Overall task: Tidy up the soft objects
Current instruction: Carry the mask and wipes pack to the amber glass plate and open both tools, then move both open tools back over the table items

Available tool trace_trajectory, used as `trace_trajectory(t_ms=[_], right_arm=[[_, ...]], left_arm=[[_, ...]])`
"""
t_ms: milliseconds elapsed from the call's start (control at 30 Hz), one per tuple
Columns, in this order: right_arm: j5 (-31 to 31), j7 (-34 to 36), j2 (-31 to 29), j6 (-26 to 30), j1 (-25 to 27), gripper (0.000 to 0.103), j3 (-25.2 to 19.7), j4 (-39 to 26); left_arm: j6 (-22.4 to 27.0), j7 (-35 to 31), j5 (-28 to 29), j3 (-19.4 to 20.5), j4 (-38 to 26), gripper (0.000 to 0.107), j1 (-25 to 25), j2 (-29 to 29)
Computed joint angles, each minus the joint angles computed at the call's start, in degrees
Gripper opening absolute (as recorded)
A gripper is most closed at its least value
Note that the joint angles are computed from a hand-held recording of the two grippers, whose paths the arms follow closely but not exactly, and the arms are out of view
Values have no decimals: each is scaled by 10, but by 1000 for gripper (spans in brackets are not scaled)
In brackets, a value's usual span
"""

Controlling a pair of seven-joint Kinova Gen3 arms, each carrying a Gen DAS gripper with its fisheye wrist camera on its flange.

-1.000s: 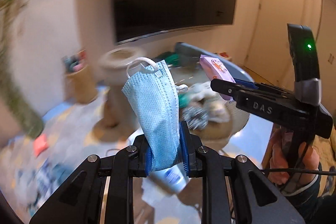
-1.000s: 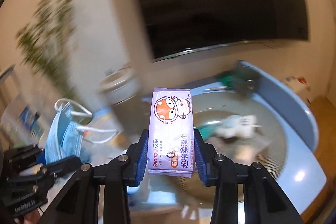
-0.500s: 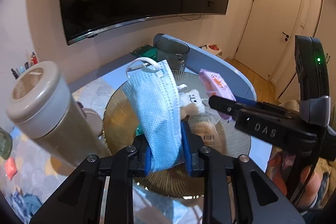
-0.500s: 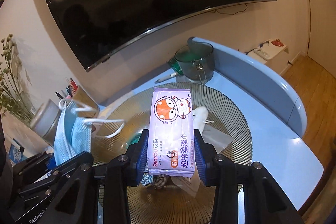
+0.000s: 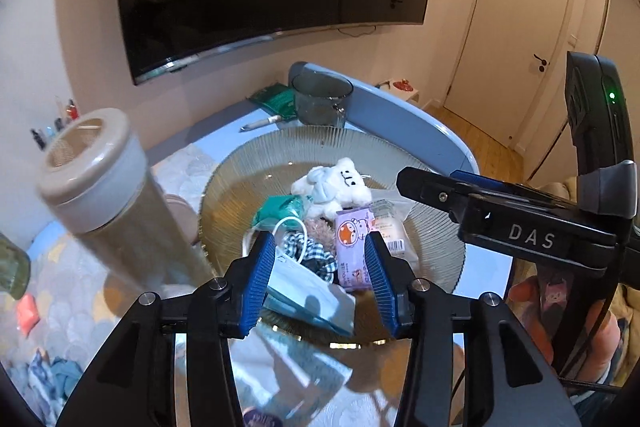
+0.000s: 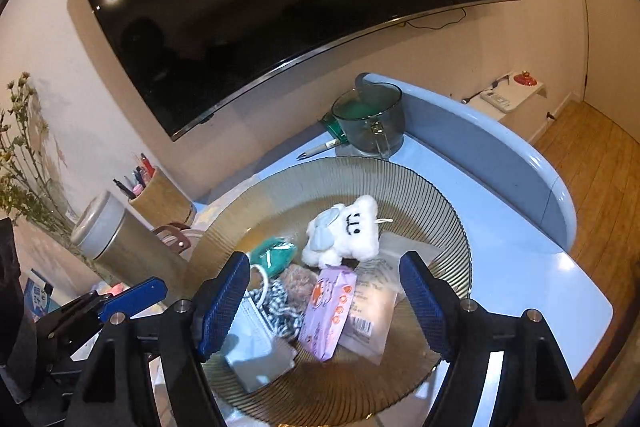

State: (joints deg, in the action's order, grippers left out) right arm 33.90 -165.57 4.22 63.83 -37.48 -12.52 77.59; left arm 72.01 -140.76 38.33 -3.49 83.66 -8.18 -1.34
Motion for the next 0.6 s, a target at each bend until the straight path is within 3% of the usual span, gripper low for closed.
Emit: trace_trajectory(t_ms=[333, 600], right_arm=[[52, -2, 16, 52, -65, 76, -21, -55], [99, 17, 51, 93, -145, 76, -24, -125]], left_arm=[[8, -50, 26, -56, 31, 44, -14, -71], [38, -92, 52, -140, 37, 44, -28, -113]])
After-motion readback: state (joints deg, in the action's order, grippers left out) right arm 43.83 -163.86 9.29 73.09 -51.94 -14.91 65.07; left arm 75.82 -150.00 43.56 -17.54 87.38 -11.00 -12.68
